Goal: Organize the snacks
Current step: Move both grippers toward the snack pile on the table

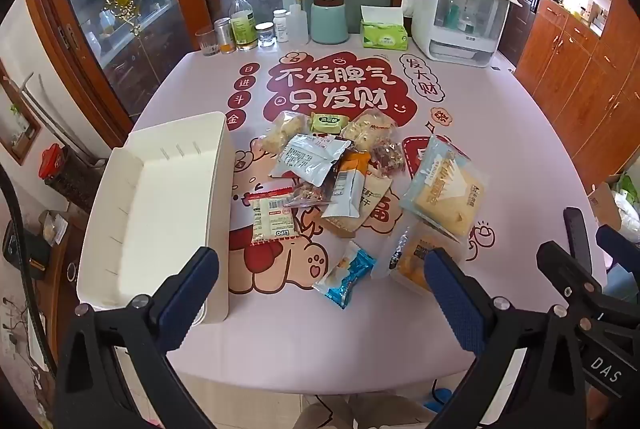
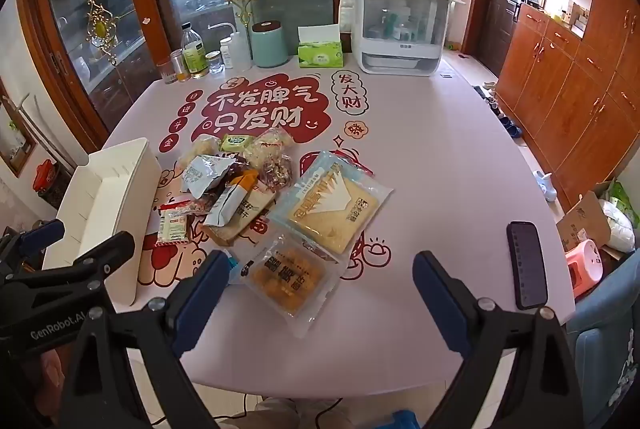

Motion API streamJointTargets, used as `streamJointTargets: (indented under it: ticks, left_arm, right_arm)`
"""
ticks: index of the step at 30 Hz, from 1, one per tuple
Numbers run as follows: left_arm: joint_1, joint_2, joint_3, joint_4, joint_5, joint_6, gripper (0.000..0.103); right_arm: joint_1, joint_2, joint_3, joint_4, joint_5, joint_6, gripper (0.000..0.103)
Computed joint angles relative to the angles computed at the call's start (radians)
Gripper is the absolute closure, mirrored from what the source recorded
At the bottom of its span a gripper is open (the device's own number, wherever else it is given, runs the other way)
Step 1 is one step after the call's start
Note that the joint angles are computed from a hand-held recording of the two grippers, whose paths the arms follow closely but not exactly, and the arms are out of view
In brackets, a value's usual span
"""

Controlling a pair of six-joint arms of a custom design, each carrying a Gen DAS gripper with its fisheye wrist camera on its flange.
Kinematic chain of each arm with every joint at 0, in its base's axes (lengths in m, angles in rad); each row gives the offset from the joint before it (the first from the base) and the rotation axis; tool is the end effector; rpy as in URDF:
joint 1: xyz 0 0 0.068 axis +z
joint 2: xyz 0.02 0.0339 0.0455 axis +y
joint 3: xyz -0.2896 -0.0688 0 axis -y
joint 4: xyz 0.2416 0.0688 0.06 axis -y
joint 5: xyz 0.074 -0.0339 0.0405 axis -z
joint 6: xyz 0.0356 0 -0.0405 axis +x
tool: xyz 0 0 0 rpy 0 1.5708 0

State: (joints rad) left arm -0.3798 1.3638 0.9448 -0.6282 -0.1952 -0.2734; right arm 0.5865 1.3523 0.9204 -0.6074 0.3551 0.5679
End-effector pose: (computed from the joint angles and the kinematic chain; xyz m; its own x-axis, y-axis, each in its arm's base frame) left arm 0.2441 -0.0900 0.2591 -0.8483 0.0534 -0.5268 0.0463 0.9986 0.0267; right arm 0.2202 0.1315 0.2570 -0.8055 0.0703 -0.5885 0.0724 0.9972 0.0199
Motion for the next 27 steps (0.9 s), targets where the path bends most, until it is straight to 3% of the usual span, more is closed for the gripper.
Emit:
streamJointTargets:
  ticks: [8,27]
  left_arm:
    - [0.008,-0.003,0.032,-0.019,0.031,0.025,0.001]
    - [0.047,-0.041,-0.032,0.087,0.079,0.077,0.001]
  right_arm:
    - [0.013,0.005,0.009,-0.007,0.011,0.007,0.009]
    - [-0.024,0.015,0.021,-0.014,0.022,0.036,0.009]
